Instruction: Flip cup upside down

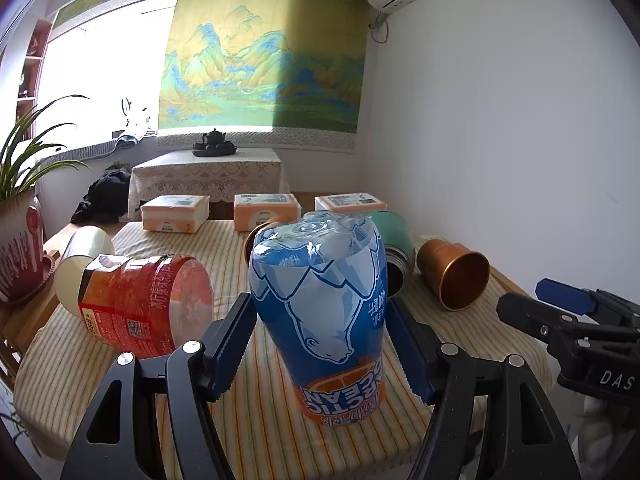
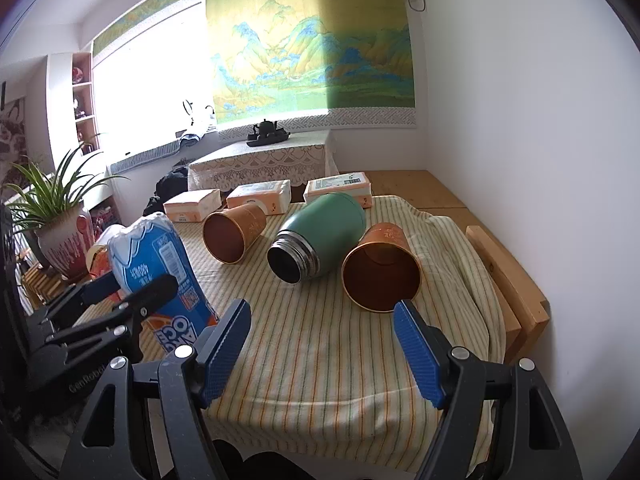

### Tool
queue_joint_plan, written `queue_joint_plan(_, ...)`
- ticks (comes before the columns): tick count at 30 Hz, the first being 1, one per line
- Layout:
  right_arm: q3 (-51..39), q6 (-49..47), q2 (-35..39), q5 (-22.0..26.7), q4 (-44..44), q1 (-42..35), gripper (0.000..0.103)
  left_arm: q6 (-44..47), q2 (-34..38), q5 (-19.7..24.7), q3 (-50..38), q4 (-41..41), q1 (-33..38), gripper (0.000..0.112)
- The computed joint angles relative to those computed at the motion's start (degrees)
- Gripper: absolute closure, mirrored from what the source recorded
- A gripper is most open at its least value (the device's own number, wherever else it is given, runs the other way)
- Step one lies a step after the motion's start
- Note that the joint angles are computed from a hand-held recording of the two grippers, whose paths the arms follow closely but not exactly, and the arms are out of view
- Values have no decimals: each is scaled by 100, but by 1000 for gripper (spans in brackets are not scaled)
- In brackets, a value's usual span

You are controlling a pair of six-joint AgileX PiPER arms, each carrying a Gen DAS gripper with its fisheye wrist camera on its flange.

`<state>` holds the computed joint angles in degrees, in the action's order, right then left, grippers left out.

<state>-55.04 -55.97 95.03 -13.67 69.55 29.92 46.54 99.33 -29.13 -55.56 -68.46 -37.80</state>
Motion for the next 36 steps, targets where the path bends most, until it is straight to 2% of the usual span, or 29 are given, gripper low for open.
queue_joint_plan(2,46,-88,-52,-44,92,46,33,-15,-12,99,16,-2,-8,42)
queue_joint_plan(7,262,95,-237,-127,-50,112,33,216,25,-37,30,-152,-164,40)
queue_joint_plan(9,343,181,-304,-165,-121,130,33,310,3,-46,47,-226,-197,33)
queue_joint_plan(11,454,448,-406,-165,-358,116,33,230,-66,-26,128,-140,-207,20)
queue_joint_plan(14,585,704,-531,-189,-591,136,33,317,-191,-185,268,-215,-331,17)
queue_joint_plan(19,666,562,-617,-345,-435,308,33,502,-417,-259,474,-460,-423,14)
queue_joint_plan(27,877,858,-727,-790,-401,730,31,360,-1316,-833,1374,-839,-629,14)
queue_joint_plan(32,967,599,-739,-1469,33,1239,25,637,-1819,-1421,1709,-1324,-822,14)
queue_joint_plan(36,1035,680,-787,-1674,106,1429,24,802,-2277,-1700,1988,-1614,-926,14)
